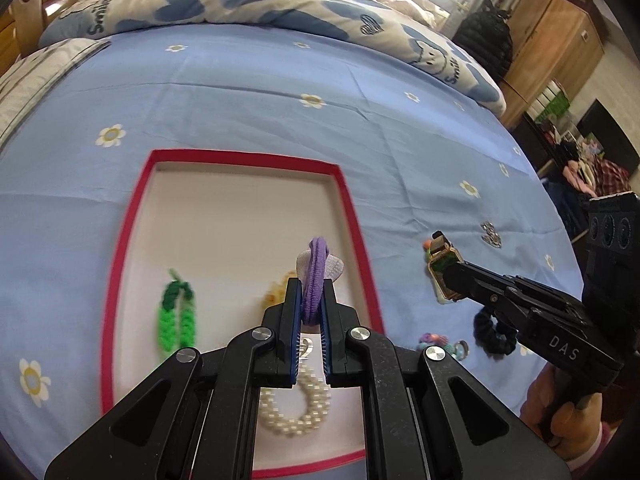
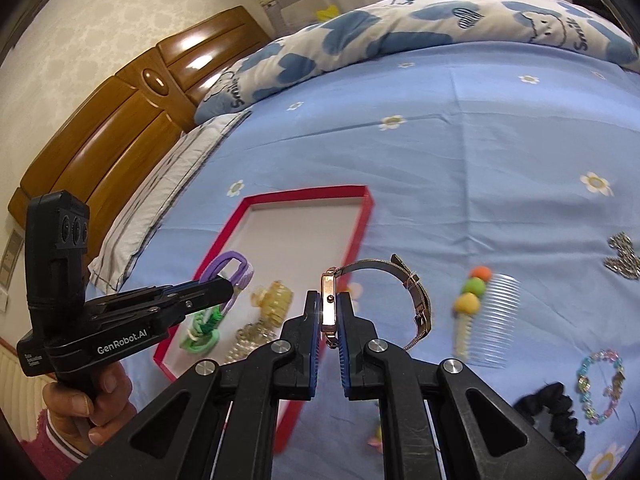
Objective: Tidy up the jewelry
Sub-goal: 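Carry both items into the red tray and open both tools to release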
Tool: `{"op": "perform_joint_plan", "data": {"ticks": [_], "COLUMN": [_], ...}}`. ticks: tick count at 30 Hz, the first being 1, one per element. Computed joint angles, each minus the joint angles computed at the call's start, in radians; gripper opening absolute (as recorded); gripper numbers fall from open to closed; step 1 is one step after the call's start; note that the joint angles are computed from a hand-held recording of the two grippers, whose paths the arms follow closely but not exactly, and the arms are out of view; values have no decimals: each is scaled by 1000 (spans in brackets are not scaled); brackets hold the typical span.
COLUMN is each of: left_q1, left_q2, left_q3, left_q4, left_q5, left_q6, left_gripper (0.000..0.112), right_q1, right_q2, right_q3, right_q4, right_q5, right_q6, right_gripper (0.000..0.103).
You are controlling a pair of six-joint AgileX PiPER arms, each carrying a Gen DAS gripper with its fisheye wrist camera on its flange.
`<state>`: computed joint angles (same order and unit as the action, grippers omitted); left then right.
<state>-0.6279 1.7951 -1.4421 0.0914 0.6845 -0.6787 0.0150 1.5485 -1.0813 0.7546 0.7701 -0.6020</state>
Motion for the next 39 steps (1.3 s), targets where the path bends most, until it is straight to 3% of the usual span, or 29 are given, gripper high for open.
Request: {"op": "perform_joint_plan", "data": {"ticks": [17,29,39], "left_q1": [122,213,241], "left_q2": [-61,35,100], "left_q3": [107,53,20], "left_q4": [-44,-159,-159], "left_q5": [-47,-39,-29], "left_q6": [53,184,190], "left_gripper": [7,7,7], "right_q1": [140,205,231], "right_q2": [136,285,395], "right_q3": [-112,-245,-331], "right_q4": [-17,-98,-164], "right_q5": [-37,-55,-48], "right_q6": [73,151,211], "right_gripper": [8,8,8]}}
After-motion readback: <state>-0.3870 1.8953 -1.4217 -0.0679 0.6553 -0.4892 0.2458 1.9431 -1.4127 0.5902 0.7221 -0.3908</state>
